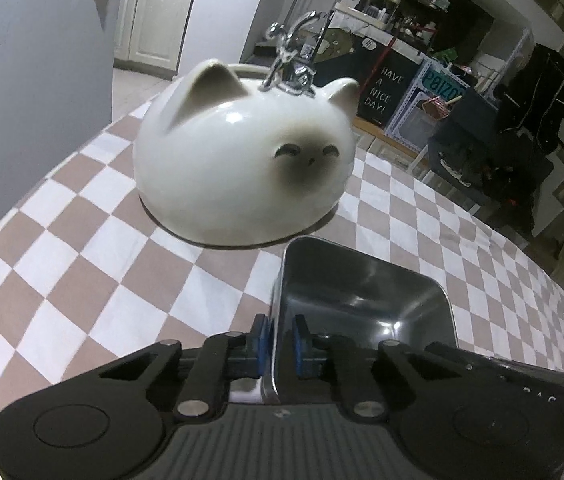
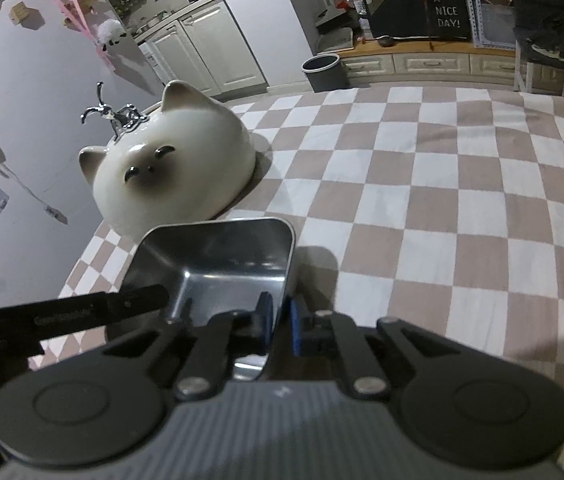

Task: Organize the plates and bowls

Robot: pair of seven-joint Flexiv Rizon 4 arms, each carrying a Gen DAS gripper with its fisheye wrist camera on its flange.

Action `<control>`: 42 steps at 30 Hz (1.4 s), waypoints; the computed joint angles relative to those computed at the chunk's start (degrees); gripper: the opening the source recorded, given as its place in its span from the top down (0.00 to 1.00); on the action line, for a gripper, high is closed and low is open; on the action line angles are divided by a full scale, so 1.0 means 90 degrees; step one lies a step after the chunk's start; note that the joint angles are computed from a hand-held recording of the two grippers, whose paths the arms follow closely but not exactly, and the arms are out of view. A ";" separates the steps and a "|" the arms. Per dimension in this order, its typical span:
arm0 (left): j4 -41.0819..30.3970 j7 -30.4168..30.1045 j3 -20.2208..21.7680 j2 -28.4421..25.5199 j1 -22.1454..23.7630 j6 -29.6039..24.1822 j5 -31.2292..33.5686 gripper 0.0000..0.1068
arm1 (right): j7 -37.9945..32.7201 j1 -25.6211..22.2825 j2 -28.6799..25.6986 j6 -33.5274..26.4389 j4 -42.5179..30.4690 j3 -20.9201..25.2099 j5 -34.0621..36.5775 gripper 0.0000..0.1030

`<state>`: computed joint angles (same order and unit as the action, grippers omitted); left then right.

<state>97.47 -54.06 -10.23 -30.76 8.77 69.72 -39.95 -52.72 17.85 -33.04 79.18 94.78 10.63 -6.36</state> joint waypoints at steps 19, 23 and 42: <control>0.0912 0.1340 0.0101 0.1367 -0.0167 -0.0575 -0.1383 0.88 | 0.1342 0.0585 0.1500 0.0110 0.1389 -0.0790 -0.1058 0.89; 0.1190 0.1839 0.0285 0.1816 -0.0321 -0.0857 -0.2018 0.88 | 0.1771 0.0628 0.1967 0.0348 0.1908 -0.0866 -0.1482 0.89; 0.2786 0.3125 0.1367 0.3551 -0.1202 -0.1250 -0.2791 0.88 | 0.3733 0.0235 0.3299 0.1350 0.3622 -0.0424 -0.2698 0.87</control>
<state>122.55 -25.94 2.08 1.19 -2.05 58.48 -65.07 -19.12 19.96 -3.35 91.33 127.38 6.82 -30.64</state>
